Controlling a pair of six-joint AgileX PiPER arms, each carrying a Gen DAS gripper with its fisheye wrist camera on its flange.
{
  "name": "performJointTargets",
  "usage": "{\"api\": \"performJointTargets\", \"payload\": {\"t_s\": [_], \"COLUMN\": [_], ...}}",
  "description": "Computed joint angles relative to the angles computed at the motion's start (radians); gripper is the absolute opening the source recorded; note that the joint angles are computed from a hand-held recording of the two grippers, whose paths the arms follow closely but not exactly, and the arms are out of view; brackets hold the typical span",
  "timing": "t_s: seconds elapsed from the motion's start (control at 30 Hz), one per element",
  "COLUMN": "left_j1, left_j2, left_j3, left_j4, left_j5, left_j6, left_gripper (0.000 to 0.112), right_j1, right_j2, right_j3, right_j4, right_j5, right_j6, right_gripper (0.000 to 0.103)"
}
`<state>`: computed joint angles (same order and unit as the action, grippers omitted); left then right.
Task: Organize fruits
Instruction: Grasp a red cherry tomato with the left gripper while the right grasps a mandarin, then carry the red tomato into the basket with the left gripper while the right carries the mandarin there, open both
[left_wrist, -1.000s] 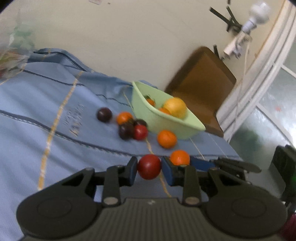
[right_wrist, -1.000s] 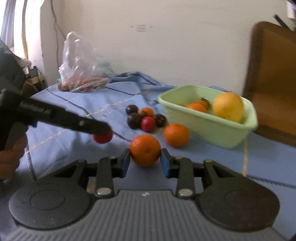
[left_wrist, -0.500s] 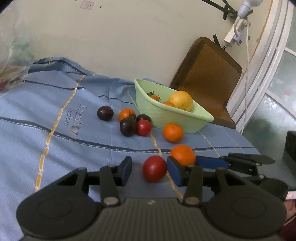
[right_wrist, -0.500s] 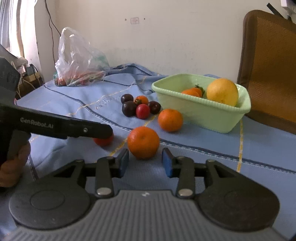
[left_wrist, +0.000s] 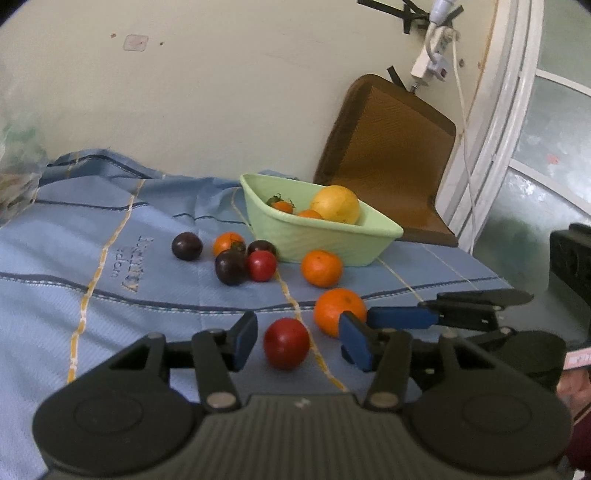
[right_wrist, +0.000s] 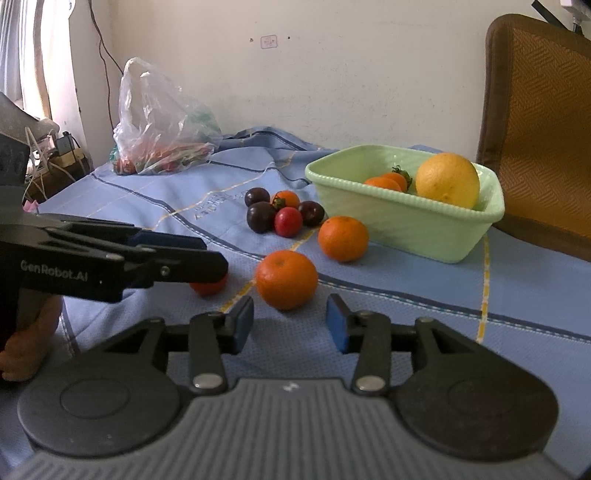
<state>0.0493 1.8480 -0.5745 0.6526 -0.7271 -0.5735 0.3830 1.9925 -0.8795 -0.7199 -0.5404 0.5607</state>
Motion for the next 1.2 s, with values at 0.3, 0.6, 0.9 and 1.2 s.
{"api": "performJointTargets", "payload": {"t_s": [0.3, 0.6, 0.9, 1.2], "left_j1": [-0.015, 0.023, -0.009, -0.143], "left_j2": [0.0, 0.014, 0.038, 0.286], "left_j3": [-0.014, -0.044, -0.334, -0.8], "left_j4": [0.007, 0.105, 0.339, 0.675], "left_j5": [0.041, 0.054, 0.105, 0.323], "left_j6": [-0.001, -0.118, -0.477, -0.934], "left_gripper": [0.047, 0.029, 0.029, 0.029], "right_j1": [0.008, 0.043, -0.009, -0.062], "right_j2": [-0.002, 0.029, 0.032, 0.135], "right_j3": [-0.001, -0.069, -0.109, -0.261], "right_j4": [0.009, 0.069, 0.269, 0.481], "right_j5": [0.008, 0.043, -0.058, -0.007], "right_j6": [-0.008, -0.107, -0.241, -0.314], "right_gripper": [0.049, 0.041, 0.041, 0.042]}}
